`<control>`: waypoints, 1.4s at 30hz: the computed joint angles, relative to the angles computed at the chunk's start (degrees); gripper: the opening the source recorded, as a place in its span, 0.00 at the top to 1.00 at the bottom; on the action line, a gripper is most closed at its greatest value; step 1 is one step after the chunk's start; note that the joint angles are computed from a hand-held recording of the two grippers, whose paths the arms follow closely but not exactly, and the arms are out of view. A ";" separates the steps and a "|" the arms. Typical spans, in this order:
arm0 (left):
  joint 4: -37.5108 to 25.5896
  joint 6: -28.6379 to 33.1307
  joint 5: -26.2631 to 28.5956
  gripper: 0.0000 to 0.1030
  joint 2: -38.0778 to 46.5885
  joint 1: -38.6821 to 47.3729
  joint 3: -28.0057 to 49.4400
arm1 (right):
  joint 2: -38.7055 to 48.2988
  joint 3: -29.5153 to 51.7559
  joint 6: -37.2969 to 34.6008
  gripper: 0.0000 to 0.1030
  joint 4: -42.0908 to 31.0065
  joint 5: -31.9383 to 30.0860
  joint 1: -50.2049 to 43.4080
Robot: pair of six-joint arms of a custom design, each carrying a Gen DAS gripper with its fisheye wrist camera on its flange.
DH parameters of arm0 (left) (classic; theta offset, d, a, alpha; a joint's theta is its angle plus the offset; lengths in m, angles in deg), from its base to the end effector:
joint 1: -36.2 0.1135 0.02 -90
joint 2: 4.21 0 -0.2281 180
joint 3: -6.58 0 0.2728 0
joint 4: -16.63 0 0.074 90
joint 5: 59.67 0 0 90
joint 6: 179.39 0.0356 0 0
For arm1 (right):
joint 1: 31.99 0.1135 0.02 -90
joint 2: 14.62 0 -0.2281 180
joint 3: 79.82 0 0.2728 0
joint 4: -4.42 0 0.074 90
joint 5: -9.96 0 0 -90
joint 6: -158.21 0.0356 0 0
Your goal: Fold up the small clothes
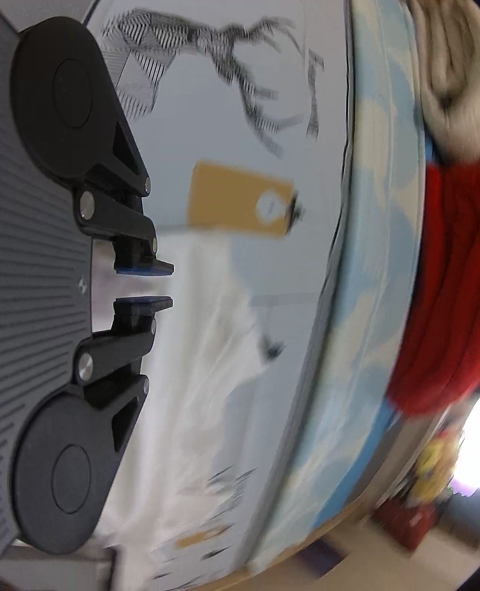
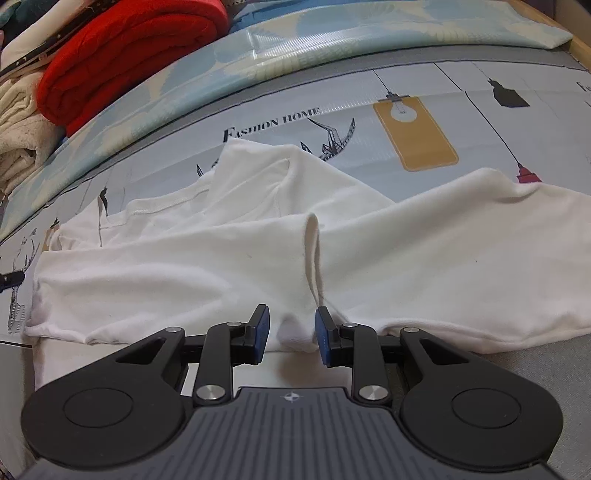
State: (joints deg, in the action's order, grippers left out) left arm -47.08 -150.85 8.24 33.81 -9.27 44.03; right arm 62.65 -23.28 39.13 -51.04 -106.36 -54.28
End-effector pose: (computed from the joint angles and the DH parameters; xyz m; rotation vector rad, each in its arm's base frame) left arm 0.1214 -0.1043 0.1549 -0.4700 2.5246 -0.1725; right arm 0.2375 -0.0803 0.1366 -0.2360 2.6879 0.4268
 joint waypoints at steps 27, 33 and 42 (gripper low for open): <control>-35.17 -42.95 -21.05 0.35 38.73 -42.31 41.19 | 3.65 6.45 10.82 0.70 16.04 -10.59 -28.42; -28.25 -35.04 -17.46 0.25 51.58 -37.91 43.33 | 19.60 14.57 23.92 0.69 27.37 -5.86 -37.82; -24.04 -30.51 -23.47 0.25 53.78 -34.68 43.49 | 41.65 32.11 33.93 0.71 28.07 -2.54 -42.36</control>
